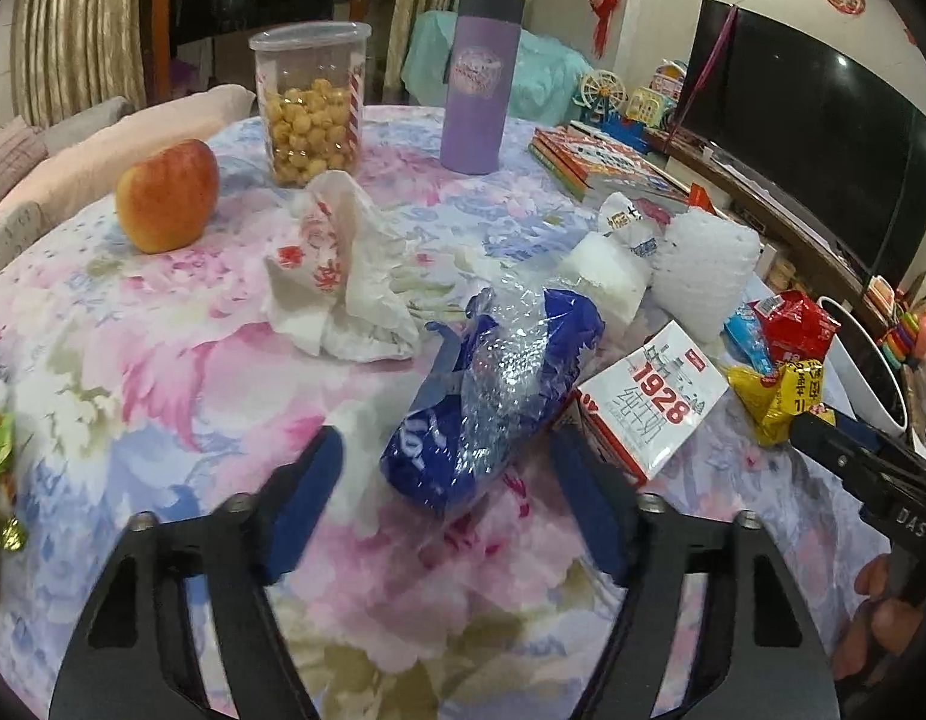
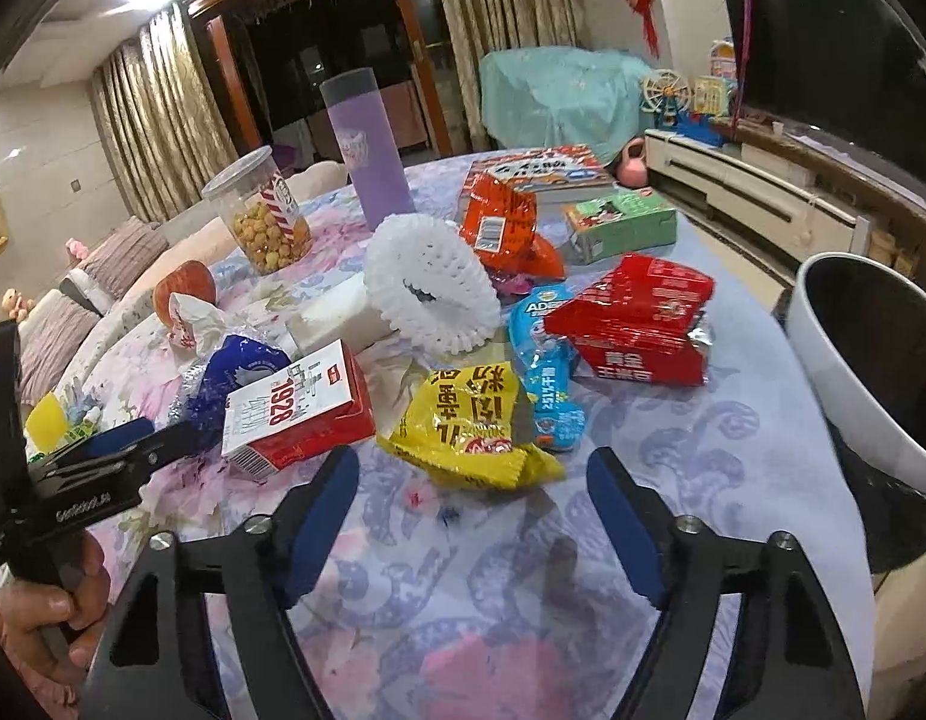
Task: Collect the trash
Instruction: 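Grasp the blue plastic bag with the left tool while the right tool grasps the yellow snack bag, then carry both held bags over the trash bin with both tools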
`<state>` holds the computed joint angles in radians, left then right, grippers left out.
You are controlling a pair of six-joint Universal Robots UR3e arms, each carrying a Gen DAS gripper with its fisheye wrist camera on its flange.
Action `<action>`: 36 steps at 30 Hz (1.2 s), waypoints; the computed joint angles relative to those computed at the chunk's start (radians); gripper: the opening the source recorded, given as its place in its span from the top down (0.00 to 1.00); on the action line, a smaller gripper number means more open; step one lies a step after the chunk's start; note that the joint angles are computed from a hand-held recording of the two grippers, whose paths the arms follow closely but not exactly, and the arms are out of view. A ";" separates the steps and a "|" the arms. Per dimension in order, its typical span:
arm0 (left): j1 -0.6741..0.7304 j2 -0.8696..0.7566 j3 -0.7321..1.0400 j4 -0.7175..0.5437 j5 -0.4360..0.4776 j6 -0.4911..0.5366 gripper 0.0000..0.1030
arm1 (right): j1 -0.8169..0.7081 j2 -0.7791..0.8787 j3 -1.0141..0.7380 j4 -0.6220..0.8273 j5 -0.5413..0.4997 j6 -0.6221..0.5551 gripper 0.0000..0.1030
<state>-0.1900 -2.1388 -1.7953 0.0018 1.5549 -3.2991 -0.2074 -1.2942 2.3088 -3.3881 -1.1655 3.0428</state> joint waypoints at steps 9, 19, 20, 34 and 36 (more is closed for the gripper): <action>0.004 0.028 -0.065 0.058 -0.029 0.020 0.76 | -0.039 0.001 0.009 0.038 0.085 -0.026 0.95; 0.011 0.158 -0.265 0.173 -0.024 -0.029 0.78 | -0.080 -0.079 0.062 0.086 0.169 -0.084 0.90; 0.012 0.164 -0.277 0.182 -0.025 -0.033 0.78 | -0.072 -0.081 0.062 0.072 0.145 -0.087 0.80; -0.028 0.225 -0.296 0.158 -0.036 -0.045 0.78 | 0.007 0.038 -0.113 0.134 0.092 -0.146 0.84; -0.052 0.214 -0.265 0.140 -0.038 -0.042 0.78 | -0.043 -0.012 -0.043 0.109 0.144 -0.140 0.85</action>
<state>-0.2425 -1.9249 -2.0600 0.1413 1.5167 -3.3414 -0.2506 -1.3058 2.2655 -3.2794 -1.0217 2.9029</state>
